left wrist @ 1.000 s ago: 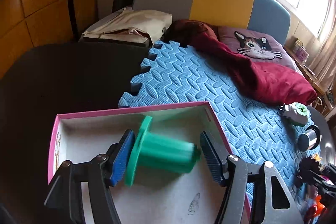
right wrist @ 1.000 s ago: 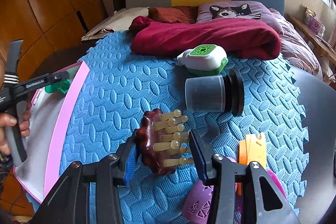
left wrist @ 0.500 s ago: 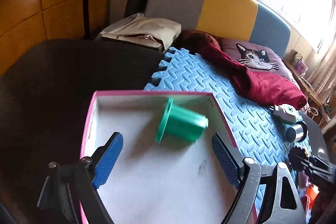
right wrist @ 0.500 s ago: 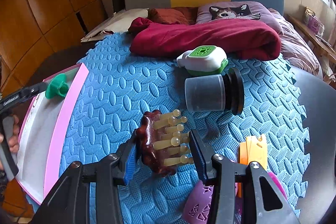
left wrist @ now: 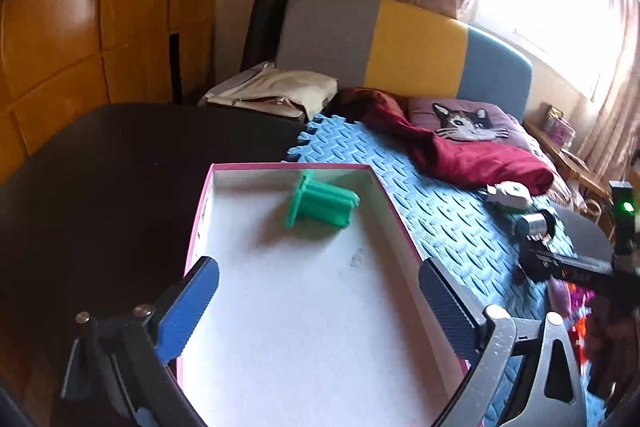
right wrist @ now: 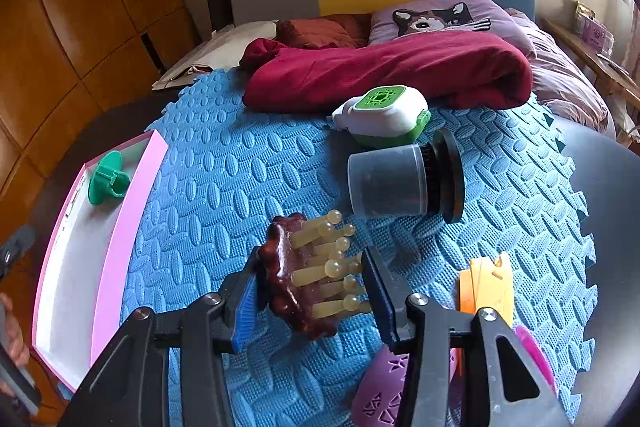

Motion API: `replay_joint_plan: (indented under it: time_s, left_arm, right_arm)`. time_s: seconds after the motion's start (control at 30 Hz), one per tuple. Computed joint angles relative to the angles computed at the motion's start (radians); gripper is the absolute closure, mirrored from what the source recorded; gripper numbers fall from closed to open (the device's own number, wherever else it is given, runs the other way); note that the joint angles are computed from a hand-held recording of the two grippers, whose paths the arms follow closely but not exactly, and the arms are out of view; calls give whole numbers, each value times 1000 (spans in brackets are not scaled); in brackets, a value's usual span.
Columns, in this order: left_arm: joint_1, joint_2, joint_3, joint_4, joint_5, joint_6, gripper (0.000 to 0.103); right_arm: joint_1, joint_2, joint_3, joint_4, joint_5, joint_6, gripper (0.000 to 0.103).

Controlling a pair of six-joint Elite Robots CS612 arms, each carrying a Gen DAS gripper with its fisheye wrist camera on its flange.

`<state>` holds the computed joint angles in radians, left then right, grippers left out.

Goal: Organize rigid objects
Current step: 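Withdraw the left tool from the tray, leaving the spool inside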

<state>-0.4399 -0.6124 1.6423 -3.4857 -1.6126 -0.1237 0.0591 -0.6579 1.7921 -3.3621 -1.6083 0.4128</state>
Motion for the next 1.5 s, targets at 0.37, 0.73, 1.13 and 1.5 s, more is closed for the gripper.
replay_joint_plan:
  time_s: [0.37, 0.73, 1.13, 1.5]
  left_arm:
    - [-11, -21, 58, 23, -15, 22, 1]
    - [-25, -32, 85, -12, 19, 64, 0]
    - [-28, -42, 96, 4, 22, 72, 0]
    - [-23, -45, 98, 17, 28, 63, 0]
  right_arm:
    - [6, 6, -13, 35, -10, 5, 42]
    - [-1, 10, -13, 25, 15, 35, 40]
    - [4, 10, -14, 28, 11, 15, 41]
    - [9, 7, -10, 23, 0, -3, 45]
